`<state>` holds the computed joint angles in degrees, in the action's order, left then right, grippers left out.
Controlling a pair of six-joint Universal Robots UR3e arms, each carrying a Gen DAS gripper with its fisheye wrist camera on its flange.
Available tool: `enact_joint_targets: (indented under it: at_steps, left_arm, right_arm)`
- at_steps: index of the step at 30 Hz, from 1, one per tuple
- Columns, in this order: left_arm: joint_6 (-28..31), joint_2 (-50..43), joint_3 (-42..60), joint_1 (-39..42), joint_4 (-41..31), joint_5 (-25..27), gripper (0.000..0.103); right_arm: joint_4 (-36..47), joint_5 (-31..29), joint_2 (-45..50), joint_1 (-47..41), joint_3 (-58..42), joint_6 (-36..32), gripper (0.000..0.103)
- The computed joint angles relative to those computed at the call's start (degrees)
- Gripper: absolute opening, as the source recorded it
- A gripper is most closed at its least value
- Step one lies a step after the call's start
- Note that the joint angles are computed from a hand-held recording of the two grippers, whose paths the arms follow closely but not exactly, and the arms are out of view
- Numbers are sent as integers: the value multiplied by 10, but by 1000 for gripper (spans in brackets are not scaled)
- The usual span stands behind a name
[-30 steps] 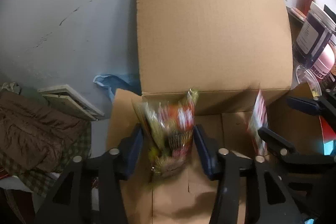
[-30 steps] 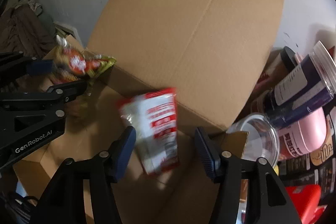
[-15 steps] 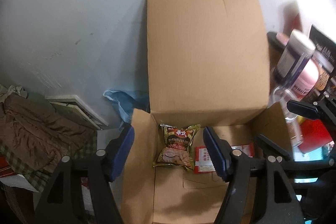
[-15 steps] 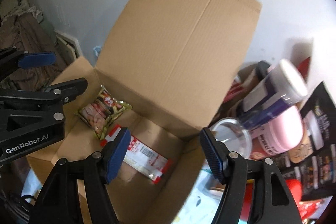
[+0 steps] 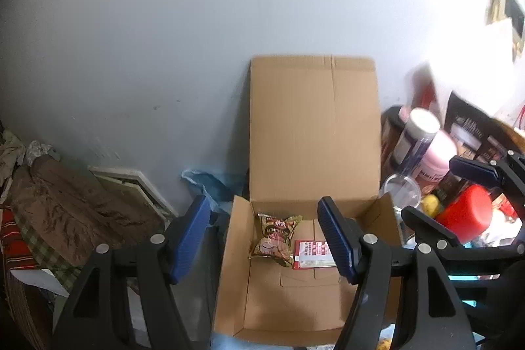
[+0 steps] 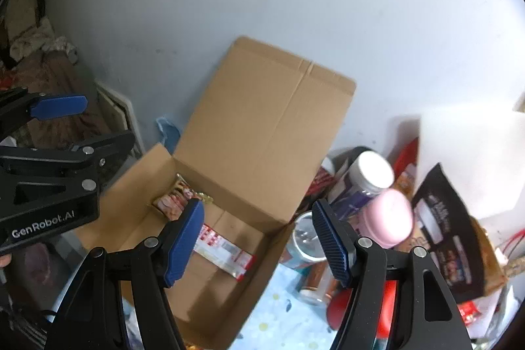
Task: Organize snacks
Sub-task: 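Open both grippers to drop the packets into the box, then move both open grippers back toward the remaining snacks on the table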
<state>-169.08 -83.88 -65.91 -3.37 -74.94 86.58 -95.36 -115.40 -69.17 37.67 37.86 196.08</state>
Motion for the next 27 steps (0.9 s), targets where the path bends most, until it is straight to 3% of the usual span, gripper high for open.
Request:
enact_joint_targets:
  at_steps: [16, 22, 27]
  left_arm:
    - [-12, 102, 144, 14, -162, -48, 68]
    - [-18, 140, 148, -39, -183, -15, 68]
    - [-10, 192, 140, -20, -236, -51, 68]
  right_arm:
    - [254, -97, 40, 117, -323, 59, 69]
    - [253, -148, -22, 183, -242, 99, 70]
    - [271, -183, -52, 244, -189, 162, 70]
